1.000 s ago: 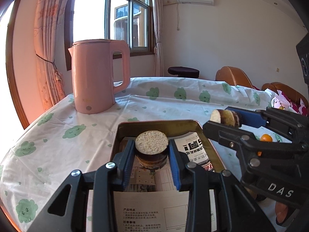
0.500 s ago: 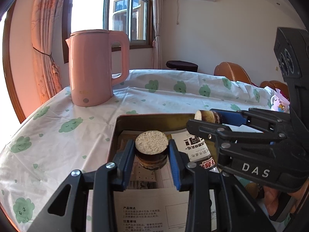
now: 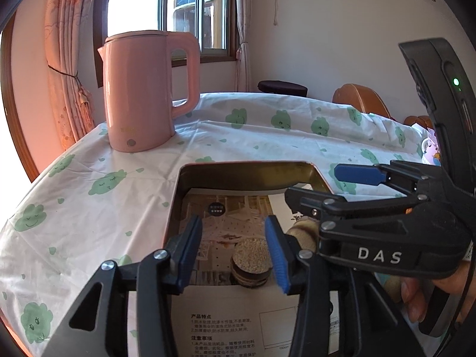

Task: Organize fruits
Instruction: 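Open the left tool releasing the cake while the right tool releases the swiss-roll slice in the box, then move both tools back from the tin box toward the fruits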

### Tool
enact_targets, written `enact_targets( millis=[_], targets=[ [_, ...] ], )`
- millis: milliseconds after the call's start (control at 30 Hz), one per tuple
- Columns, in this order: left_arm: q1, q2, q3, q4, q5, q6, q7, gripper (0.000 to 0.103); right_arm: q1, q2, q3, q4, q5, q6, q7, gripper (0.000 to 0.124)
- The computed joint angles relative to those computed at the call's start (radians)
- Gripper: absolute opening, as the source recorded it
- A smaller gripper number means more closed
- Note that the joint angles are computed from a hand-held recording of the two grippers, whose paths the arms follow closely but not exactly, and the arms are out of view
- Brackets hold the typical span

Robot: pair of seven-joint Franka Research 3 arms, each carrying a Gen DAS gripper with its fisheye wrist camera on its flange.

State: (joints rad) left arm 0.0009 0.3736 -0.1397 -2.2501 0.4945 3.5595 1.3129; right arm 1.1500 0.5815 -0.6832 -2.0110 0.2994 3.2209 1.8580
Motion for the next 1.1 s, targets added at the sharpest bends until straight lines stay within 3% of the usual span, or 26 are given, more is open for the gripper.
enact_targets(
  millis=[33,100,233,333,400,500,800,1100],
  targets=[
    [-0.016,-0.003,0.013,-0.006,-0.016,0.008,0.014,0.059,0.030,0.016,-0.037,0.005,0.007,-0.026,0.015,0.073],
    [-0.035,-0.006,0.028,-0.013,-0.040,0.019,0.035,0.062,0.079,0.046,-0.101,0.014,-0.002,-0.077,0.065,0.074],
    [0.031,0.003,-0.020,0.000,0.020,0.012,-0.023,0.064,0.147,0.101,-0.202,0.037,-0.057,-0.209,0.160,0.075],
    [0.058,0.009,-0.035,0.010,0.053,0.009,-0.066,0.064,0.134,0.105,-0.198,0.042,-0.094,-0.265,0.195,0.075],
    [0.054,0.011,-0.029,0.015,0.056,0.005,-0.076,0.064,0.116,0.081,-0.180,0.026,-0.106,-0.255,0.212,0.075],
    [0.110,0.026,-0.070,0.035,0.138,0.000,-0.127,0.064,0.136,0.081,-0.203,0.017,-0.148,-0.275,0.260,0.079],
    [0.212,0.070,-0.151,0.108,0.362,-0.026,-0.252,0.060,0.135,-0.007,-0.182,-0.049,-0.260,-0.278,0.336,0.082],
    [0.409,0.168,-0.351,0.245,0.711,-0.120,-0.405,0.060,0.133,-0.041,-0.175,-0.087,-0.369,-0.245,0.441,0.082]
  ],
)
